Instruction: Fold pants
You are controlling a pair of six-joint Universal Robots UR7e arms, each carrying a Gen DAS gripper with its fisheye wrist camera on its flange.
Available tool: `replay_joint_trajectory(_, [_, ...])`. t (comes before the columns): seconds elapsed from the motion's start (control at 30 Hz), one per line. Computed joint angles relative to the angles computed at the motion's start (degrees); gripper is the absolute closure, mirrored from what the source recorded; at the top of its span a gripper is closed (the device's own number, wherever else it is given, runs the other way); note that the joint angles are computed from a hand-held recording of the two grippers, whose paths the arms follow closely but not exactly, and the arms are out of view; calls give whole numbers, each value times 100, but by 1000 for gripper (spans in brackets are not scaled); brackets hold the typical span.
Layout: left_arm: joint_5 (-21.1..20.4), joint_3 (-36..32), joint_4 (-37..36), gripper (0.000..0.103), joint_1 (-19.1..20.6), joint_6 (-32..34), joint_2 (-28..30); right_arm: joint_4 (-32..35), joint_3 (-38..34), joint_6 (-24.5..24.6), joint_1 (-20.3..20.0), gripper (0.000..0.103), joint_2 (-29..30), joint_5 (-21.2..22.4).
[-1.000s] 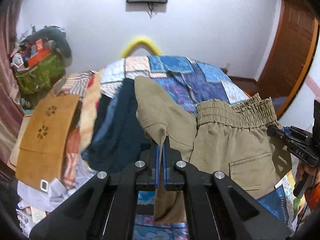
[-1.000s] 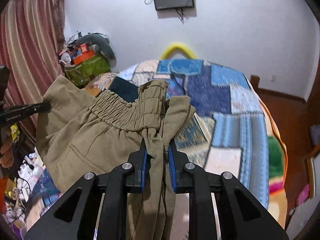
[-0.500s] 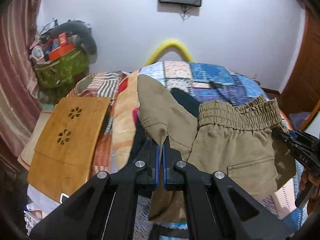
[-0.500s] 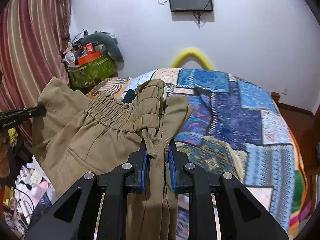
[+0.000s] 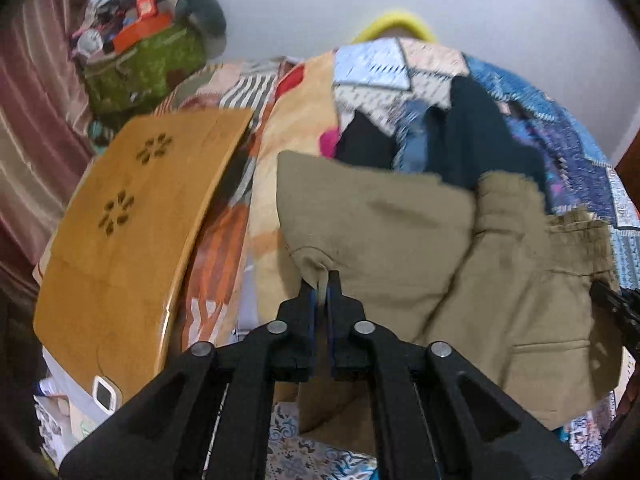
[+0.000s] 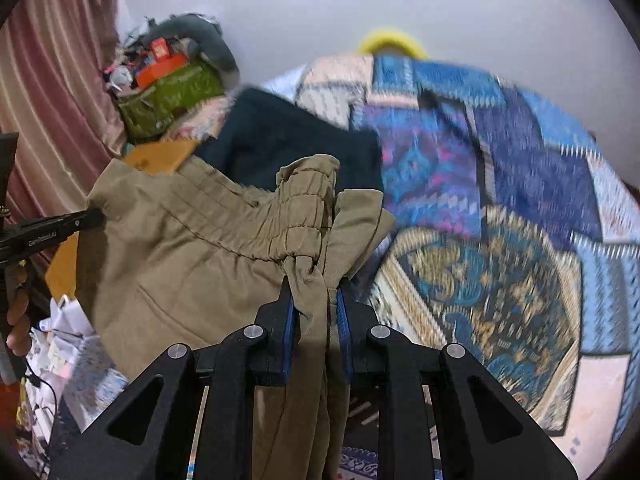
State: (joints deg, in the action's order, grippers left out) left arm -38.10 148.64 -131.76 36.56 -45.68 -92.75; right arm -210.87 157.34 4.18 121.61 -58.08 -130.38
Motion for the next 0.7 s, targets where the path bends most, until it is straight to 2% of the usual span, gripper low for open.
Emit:
replay_joint_trajectory(0.07, [-101,51,-106,94,85,56,-62,133,38,64,-2,78,-103,-11])
replay_joint_trajectory(0.1, [-86,88,14,93,17,-14,-153,285,27,129,45,73,-175,-40])
replay_joint_trajectory(0.13, [-70,89,232,91,-70,-124,-237,633,1,274,132,72,-352,-112])
replay_joint_trajectory(0.2, [-120,85,821,81,-319,-426,-494,1284,-42,506,336,71,-714,-223])
replay_joint_trajectory(0.27, [-233,74,1206,75,-540,-589,-747,1585,-15,597,499,71,-999,-249])
replay_joint_trajectory(0.33, [-333,33,1878,73,-937,-959,-1104,1895,-23,735,763,70,-1299,-310])
replay_joint_trajectory(0.4, [-377,-55,2766,73,-1506,-1444,-1461,2264,-48,901,1062,70,-1642,-335])
replay_joint_trajectory(0.47, [-454,-244,3822,73,-2254,-2071,-1801,2835,-143,1202,1520,70,-2095,-419])
replay_joint_trajectory(0.53, [-589,-394,4416,73,-2819,-2463,-2073,3381,-268,1469,1968,70,-2438,-524])
replay_joint_trajectory(0.57, [-663,-526,4859,73,-3248,-2805,-2191,3580,-337,1559,2186,70,-2547,-601])
replay_joint_trajectory(0.7, [-853,-1041,6215,73,-4665,-3984,-2246,4640,-745,2192,3317,70,-2959,-1017])
